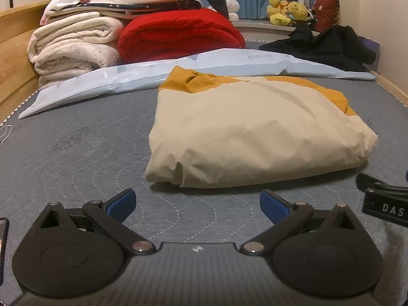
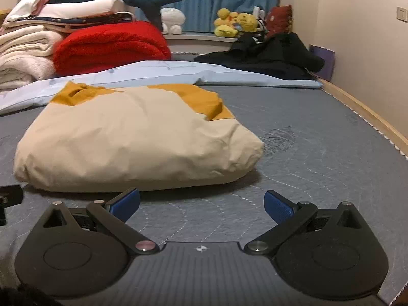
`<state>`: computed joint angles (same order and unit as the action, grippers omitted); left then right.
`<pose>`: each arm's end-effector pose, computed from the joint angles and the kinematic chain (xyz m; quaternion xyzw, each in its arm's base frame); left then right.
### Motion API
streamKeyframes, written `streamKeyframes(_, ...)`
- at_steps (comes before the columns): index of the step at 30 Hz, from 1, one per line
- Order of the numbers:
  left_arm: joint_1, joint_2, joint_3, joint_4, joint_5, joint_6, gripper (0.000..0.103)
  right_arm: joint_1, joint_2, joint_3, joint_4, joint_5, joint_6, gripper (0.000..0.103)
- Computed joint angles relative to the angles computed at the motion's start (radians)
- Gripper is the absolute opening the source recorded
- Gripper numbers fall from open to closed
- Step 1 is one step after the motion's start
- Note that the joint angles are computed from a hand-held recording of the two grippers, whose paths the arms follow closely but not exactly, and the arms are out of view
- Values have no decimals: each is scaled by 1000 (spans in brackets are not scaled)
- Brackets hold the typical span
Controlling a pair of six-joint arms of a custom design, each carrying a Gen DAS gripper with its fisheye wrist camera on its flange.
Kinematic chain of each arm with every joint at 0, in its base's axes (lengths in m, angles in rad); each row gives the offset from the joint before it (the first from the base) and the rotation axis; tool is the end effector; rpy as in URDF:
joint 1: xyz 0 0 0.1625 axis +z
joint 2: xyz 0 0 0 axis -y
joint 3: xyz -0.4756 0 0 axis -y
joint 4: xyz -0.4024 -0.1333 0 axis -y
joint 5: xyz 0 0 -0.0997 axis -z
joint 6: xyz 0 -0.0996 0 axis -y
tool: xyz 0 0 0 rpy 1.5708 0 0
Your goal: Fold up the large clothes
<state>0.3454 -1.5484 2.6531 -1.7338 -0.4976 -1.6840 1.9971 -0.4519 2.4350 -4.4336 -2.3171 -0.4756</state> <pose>-0.1244 -0.2795 0.1699 0.0517 0.7986 -0.4074 0.4400 0.2196 -0.3248 0.0317 0.2275 -0.8260 0.3883 0.3395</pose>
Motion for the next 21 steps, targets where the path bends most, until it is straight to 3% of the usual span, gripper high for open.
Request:
streamKeyframes(10, -3, -18, 27, -93, 11, 47, 103, -3, 0, 5, 11, 26, -2, 102)
streamKeyframes(21, 5, 17, 23, -95, 21, 52, 103, 2, 10, 2, 4, 18, -6, 102)
